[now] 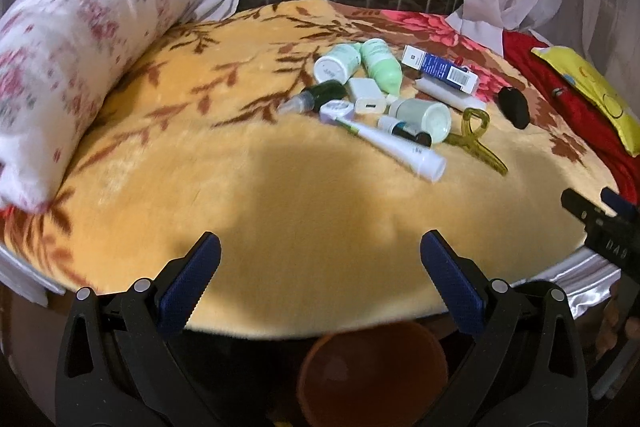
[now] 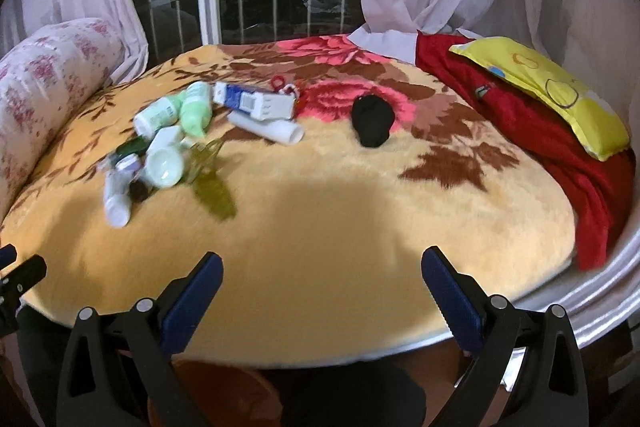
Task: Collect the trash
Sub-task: 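Grasp the white tube with the left tool while the right tool grasps the black sock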
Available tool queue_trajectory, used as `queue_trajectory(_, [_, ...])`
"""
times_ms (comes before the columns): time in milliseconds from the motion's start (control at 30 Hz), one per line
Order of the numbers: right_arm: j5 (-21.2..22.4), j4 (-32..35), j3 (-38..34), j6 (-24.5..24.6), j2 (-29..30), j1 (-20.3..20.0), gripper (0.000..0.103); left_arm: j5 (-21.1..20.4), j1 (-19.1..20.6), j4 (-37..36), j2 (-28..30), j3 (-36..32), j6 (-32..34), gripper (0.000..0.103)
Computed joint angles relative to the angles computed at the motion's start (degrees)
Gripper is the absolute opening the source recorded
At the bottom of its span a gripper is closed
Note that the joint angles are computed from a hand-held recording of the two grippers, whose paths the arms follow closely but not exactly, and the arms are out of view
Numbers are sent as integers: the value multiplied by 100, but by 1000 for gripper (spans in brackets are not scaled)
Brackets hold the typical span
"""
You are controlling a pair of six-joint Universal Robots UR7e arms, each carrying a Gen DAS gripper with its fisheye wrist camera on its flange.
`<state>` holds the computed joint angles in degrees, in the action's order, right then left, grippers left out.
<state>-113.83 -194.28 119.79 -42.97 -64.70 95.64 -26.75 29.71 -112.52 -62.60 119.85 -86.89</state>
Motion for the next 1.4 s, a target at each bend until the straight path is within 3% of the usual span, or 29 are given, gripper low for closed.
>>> queue_trajectory(233, [-65, 422, -1028, 9, 526, -10, 98, 71, 489, -1432, 239, -161, 1192, 98])
queue_trajectory(433, [-291, 726, -2191, -182, 1144, -14, 98, 188, 662, -1583, 420, -374, 1487, 98])
queue_trajectory(700, [-553, 2359, -4040, 504, 2037, -87, 98, 77, 848, -2077, 449, -355, 1938, 98])
queue_trajectory(767, [-714, 2710, -4478, 491, 2333, -71, 91, 48, 869, -2123, 424, -334, 1937, 98])
queue_trajectory(867, [-905, 3807, -5174, 924, 2691, -97, 56, 9, 875, -2124, 388, -318, 1900, 98])
queue_trajectory(933, [-990, 4293, -5513, 1213, 2868, -151, 53, -15, 868, -2147, 376, -308, 1879, 98])
queue_trajectory(1033, [-575, 4224, -5307, 1338, 2676, -241, 43, -63, 834, -2119, 371, -318, 1812, 98])
queue_trajectory(1300, [993, 3098, -2882, 746, 1048, -348, 43, -101, 744, -2272, 747, -632, 1729, 98])
queue_trajectory(1400, [1436, 3068, -2298, 686, 581, -452, 44, -108, 837, -1751, 1062, -1038, 1570, 98])
